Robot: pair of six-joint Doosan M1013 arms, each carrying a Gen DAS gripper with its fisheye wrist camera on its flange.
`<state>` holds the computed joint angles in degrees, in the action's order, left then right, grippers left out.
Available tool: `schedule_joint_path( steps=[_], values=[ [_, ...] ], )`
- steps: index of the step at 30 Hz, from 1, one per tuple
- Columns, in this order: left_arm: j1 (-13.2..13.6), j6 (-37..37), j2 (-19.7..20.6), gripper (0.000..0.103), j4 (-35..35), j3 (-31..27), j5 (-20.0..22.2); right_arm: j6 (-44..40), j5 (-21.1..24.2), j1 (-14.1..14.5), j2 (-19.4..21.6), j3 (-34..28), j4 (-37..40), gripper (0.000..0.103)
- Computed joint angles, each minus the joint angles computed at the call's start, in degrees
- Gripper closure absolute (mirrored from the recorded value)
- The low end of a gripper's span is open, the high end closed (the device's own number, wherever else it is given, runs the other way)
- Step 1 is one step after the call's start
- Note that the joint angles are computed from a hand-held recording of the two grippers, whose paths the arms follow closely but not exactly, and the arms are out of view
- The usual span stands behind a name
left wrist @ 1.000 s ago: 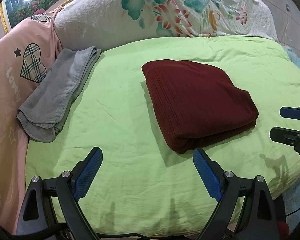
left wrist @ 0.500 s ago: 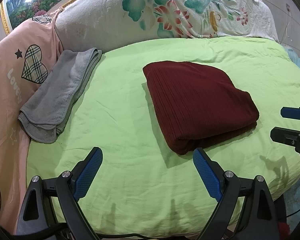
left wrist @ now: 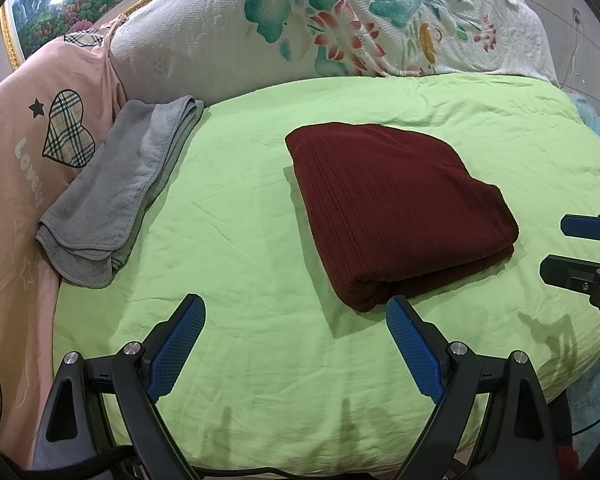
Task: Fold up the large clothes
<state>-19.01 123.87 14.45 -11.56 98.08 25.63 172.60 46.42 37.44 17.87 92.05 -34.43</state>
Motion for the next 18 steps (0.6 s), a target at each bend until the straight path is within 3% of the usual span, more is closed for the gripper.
schedule_joint_path(
  steps=[18],
  values=[
    [-0.41,-1.41,0.34,0.011,1.32,-0.24,-0.09,-0.22,-0.05,-0.19,0.03,-0.15,0.14,0.019]
  ],
)
